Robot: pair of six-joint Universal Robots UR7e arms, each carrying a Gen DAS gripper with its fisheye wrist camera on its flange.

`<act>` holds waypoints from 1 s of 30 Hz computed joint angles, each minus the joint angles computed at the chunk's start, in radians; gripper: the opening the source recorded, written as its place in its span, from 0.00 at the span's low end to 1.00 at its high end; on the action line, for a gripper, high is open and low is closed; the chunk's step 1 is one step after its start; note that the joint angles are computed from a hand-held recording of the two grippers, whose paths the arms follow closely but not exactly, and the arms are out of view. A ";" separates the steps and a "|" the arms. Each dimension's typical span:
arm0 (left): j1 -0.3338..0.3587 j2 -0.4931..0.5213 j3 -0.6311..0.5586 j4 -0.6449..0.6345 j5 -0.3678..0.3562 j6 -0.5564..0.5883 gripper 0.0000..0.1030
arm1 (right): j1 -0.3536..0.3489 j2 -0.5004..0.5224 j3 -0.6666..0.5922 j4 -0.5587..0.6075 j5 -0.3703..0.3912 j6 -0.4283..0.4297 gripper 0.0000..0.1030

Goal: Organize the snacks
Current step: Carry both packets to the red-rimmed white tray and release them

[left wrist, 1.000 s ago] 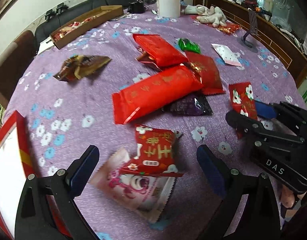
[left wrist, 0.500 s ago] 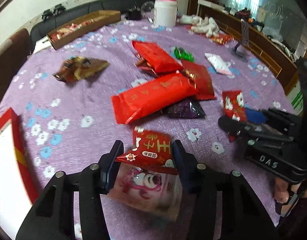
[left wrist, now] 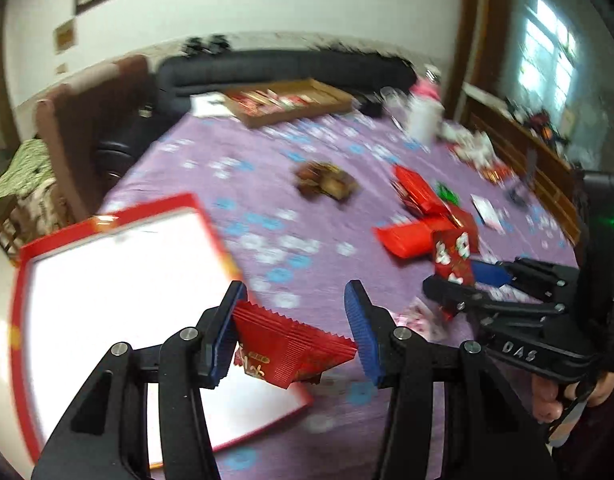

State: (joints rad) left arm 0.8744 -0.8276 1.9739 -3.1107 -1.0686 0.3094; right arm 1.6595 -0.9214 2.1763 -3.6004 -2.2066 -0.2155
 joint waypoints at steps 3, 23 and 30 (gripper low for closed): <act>0.019 -0.041 0.017 -0.051 0.015 0.009 0.48 | 0.033 0.047 -0.070 0.048 0.023 0.010 0.42; 0.175 -0.079 -0.027 -0.040 0.098 -0.058 0.65 | 0.094 0.209 -0.261 0.261 0.195 0.062 0.46; 0.147 -0.075 0.001 -0.096 0.073 -0.016 0.72 | 0.031 0.117 -0.134 0.118 0.245 0.048 0.54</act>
